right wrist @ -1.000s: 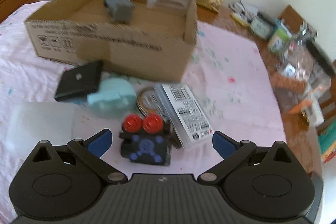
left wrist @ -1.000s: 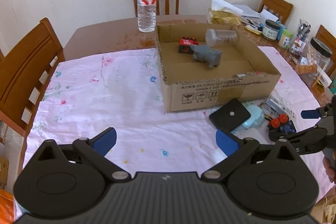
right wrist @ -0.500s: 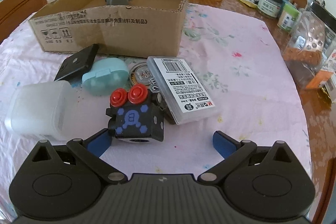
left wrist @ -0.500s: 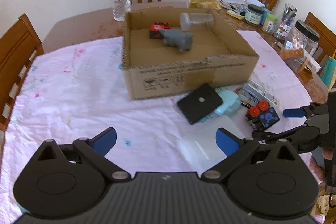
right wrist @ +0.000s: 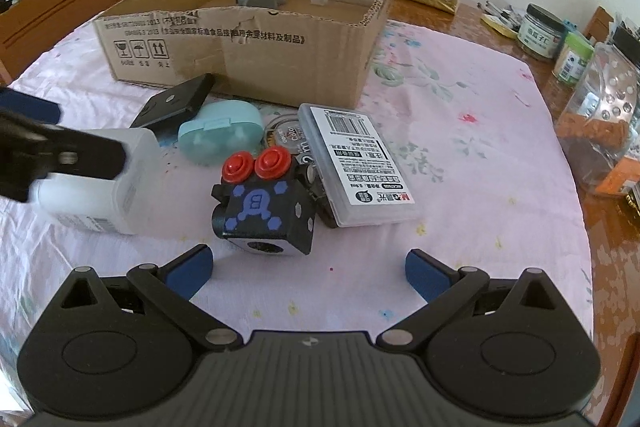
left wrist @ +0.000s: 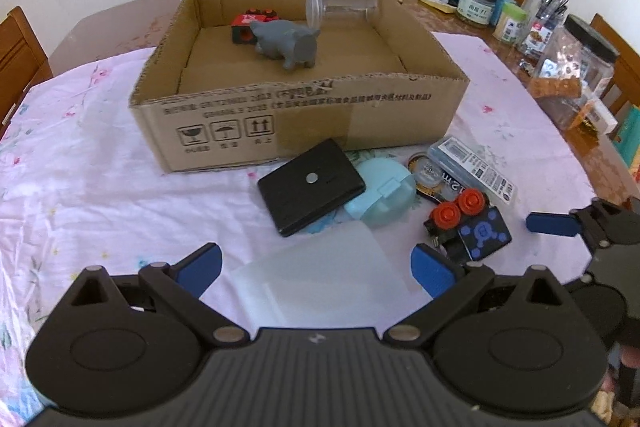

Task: Organize rigid objects
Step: 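Move the left tool to the white plastic bottle while the right tool approaches the black cube toy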

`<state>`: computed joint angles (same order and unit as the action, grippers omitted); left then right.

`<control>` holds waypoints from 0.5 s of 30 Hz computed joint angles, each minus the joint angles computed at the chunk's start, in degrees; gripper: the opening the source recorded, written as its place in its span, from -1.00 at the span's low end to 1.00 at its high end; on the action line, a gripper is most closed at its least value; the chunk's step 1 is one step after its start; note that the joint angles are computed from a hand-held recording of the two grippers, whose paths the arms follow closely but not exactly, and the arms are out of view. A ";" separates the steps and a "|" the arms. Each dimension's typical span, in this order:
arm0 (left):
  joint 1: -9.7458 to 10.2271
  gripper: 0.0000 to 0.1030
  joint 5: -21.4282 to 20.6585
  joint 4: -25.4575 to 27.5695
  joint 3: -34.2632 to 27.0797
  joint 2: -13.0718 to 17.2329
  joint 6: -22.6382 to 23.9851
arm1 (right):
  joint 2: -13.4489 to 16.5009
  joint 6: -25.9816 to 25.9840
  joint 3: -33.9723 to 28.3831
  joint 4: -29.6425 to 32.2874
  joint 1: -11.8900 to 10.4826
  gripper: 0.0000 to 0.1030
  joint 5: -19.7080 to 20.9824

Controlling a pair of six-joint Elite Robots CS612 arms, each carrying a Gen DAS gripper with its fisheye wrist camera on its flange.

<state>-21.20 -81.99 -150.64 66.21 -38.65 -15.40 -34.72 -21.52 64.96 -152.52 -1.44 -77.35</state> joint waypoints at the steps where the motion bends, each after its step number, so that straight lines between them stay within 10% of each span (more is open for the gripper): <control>1: -0.20 0.95 0.85 0.63 -0.31 0.24 0.35 | -0.05 -0.25 0.07 0.05 -0.04 1.00 0.18; 15: 0.71 0.99 2.27 3.12 3.88 -2.02 0.82 | -0.22 0.69 0.65 -1.03 0.04 1.00 -0.28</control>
